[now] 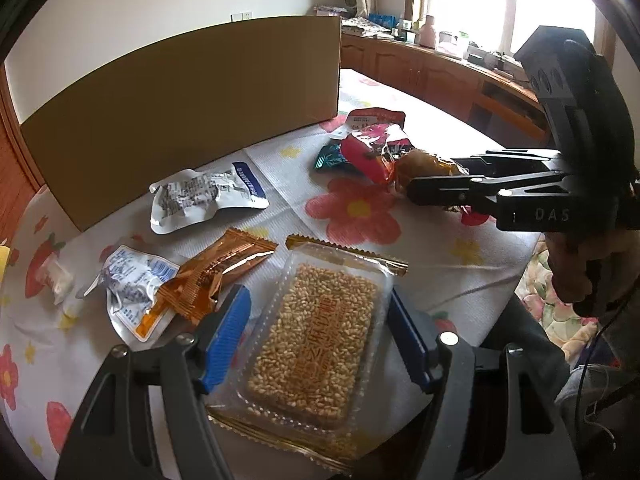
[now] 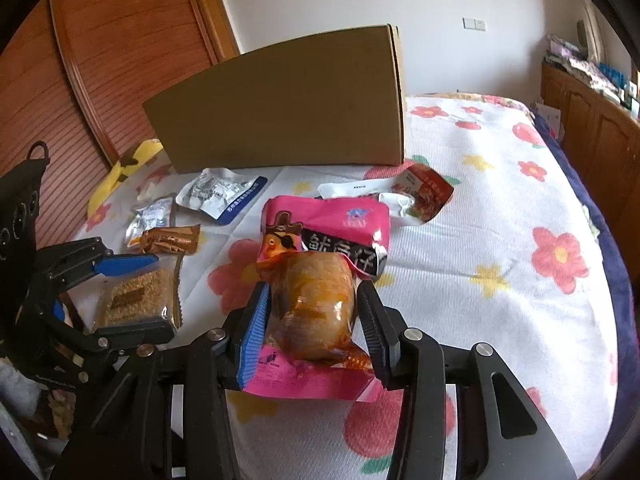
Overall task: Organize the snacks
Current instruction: 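Grasp the pink braised-egg pouch with the right tool while the left tool grasps the rice-crisp bar tray, then carry both held snacks over the cardboard box and open both tools to release them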
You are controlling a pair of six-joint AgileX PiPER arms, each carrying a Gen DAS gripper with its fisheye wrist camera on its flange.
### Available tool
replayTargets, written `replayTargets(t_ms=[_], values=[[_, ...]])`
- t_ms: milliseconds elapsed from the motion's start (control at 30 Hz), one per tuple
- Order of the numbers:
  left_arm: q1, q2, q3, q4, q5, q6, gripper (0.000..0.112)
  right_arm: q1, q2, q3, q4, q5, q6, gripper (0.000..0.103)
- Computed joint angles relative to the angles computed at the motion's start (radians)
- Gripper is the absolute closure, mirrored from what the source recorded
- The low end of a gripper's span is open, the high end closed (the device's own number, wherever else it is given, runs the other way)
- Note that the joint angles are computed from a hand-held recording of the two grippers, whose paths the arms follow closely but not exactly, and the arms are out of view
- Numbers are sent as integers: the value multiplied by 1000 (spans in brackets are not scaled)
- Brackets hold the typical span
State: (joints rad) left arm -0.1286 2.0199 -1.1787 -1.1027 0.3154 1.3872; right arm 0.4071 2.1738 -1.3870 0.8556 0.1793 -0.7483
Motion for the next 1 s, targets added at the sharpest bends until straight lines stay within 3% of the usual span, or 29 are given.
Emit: replayTargets(t_ms=[67,233,367,500,733,1000], values=[[1,-2,8,-25,-2,26,44,0,-3,13,93,-14,-92,59],[4,-6,3,33,10,-34,46,0,-5,18,117,-19,-116,59],[2,-28,32,15,5,-10,61,4,-8,23,109,-26,-105,59],[-3,-52,72,-42,-24,50,67,5,-14,22,54,-19,-53,59],[-9,-76,106,-116,-53,119,68,16,-28,28,-66,-19,74,61],[3,-104,124,-210,-50,191,67,46,-72,84,1,-76,2,61]])
